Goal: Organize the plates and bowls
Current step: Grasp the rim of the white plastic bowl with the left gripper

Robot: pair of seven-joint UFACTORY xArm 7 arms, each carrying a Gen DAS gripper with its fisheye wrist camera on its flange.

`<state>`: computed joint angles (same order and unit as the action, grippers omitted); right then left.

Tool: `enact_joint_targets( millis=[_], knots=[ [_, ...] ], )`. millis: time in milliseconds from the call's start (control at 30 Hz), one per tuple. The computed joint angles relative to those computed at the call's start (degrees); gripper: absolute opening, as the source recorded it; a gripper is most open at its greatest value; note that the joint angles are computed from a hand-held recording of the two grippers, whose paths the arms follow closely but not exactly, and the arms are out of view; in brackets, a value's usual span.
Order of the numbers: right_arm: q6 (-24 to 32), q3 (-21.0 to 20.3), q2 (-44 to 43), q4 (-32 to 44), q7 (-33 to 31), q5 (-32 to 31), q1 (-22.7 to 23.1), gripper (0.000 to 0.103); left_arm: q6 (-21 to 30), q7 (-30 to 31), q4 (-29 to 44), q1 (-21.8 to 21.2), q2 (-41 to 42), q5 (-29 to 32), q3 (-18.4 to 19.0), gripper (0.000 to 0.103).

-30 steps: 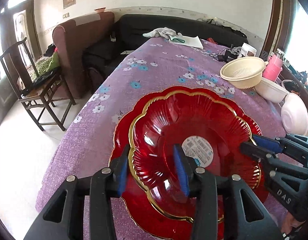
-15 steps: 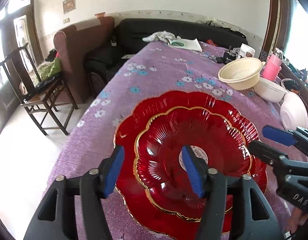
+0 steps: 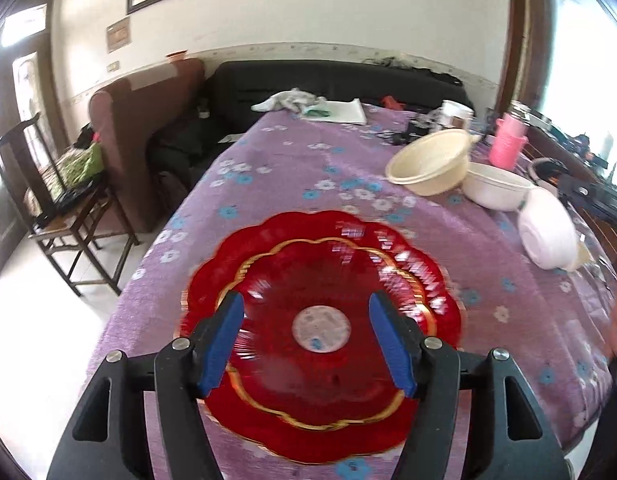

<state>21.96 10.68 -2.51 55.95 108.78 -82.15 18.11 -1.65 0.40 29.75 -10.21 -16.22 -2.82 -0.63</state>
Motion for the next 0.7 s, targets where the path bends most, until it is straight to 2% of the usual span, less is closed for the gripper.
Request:
enact_joint_targets(
  millis=[67, 100, 200, 233, 300, 333, 367, 400, 467, 500, 567, 633, 700],
  knots=[
    [0.2, -0.9, 0.3, -0.9, -2.0, 3.0, -2.0, 0.07, 0.5, 0.9, 0.0, -2.5, -0.4, -0.7, 1.2, 0.066],
    [-2.4, 1.2, 1.1, -1.0, -3.5, 4.6, -5.7, 0.07, 0.8, 1.6, 0.0, -4.1, -0.5, -1.3, 2.1, 0.066],
    [-17.3, 14.8, 5.7, -1.0, -4.9, 4.9, -23.7, 0.07, 1.6, 2.6, 0.2, -5.3, -0.6, -1.9, 1.7, 0.066],
    [-21.4, 20.7, 7.6, -1.1, -8.9, 7.1, -29.7, 0.07, 1.8, 2.2, 0.4, -4.7, -0.6, -1.7, 0.7, 0.066],
    [-30.4, 32.6, 12.1, -2.2, -20.9, 12.3, -40.3, 0.07, 2.3, 2.3, 0.7, -5.3, -0.4, -2.1, 0.6, 0.066],
    [-32.0, 38.4, 13.0, -3.3, -25.7, 15.0, -45.4, 0.07, 2.8, 2.8, 1.1, -6.3, -0.2, -2.6, 1.0, 0.066],
    [-33.7, 41.9, 12.2, -4.7, -28.1, 16.2, -48.3, 0.07, 3.0, 3.2, 1.4, -6.8, 0.0, -3.0, 1.2, 0.066],
    [-34.5, 42.9, 10.1, -6.4, -31.1, 19.8, -49.3, 0.07, 3.3, 3.7, 1.6, -7.6, 0.1, -3.6, 1.5, 0.066],
    [-35.7, 39.7, 2.0, -10.8, -34.5, 27.7, -47.0, 0.07, 3.6, 4.5, 2.2, -9.0, 0.5, -4.6, 1.5, 0.066],
    [-36.7, 39.4, -1.2, -12.7, -35.0, 30.7, -47.7, 0.07, 3.7, 5.7, 2.7, -10.9, 0.9, -5.9, 2.5, 0.066],
    [-37.7, 38.8, -7.1, -16.2, -34.7, 36.0, -48.9, 0.07, 4.8, 9.6, 4.3, -16.5, 1.8, -10.6, 5.9, 0.066],
    [-36.2, 40.9, -12.4, -18.9, -34.8, 42.0, -51.9, 0.067, 7.0, 15.8, 6.9, -23.5, 3.1, -18.6, 10.3, 0.066],
    [-35.7, 39.5, -14.0, -21.3, -33.2, 45.8, -51.6, 0.032, 9.7, 20.2, 9.9, -26.7, 4.9, -24.4, 11.5, 0.066]
  ],
)
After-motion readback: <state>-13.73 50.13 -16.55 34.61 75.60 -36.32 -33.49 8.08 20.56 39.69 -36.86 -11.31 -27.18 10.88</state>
